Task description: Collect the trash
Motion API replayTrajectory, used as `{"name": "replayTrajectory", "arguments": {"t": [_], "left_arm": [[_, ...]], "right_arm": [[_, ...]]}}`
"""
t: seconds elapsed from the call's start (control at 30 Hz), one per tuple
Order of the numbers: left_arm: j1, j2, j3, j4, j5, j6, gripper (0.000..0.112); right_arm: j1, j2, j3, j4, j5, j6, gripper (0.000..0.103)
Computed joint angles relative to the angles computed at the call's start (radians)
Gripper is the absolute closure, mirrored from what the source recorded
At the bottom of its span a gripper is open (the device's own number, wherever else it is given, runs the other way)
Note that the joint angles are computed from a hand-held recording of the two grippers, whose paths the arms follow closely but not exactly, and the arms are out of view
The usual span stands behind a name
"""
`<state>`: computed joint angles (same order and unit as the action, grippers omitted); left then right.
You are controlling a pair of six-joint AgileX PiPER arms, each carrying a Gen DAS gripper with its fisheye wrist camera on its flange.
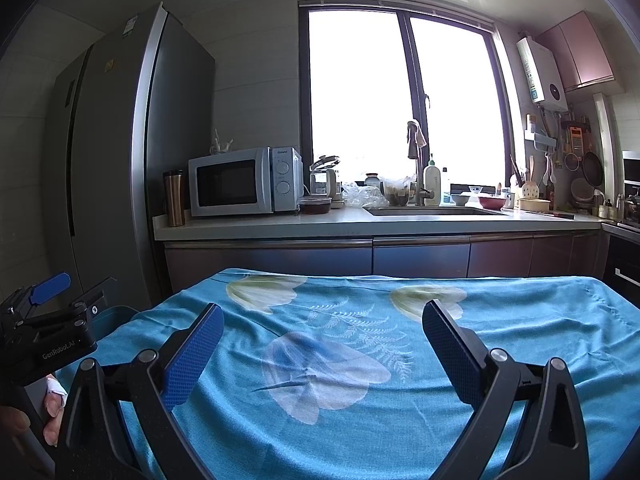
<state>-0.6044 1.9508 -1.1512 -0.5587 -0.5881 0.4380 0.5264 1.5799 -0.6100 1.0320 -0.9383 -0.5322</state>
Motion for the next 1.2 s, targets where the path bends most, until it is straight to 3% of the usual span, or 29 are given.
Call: {"name": "replayTrajectory", "arguments": {"t": [1.2], "left_arm": [[0.001,0.01,-0.011,-0.009,0.008,0.005,0.015]], "right_arm": [[-0.008,0.006,-0.005,-0.004,0.005,0.002,0.007]]}}
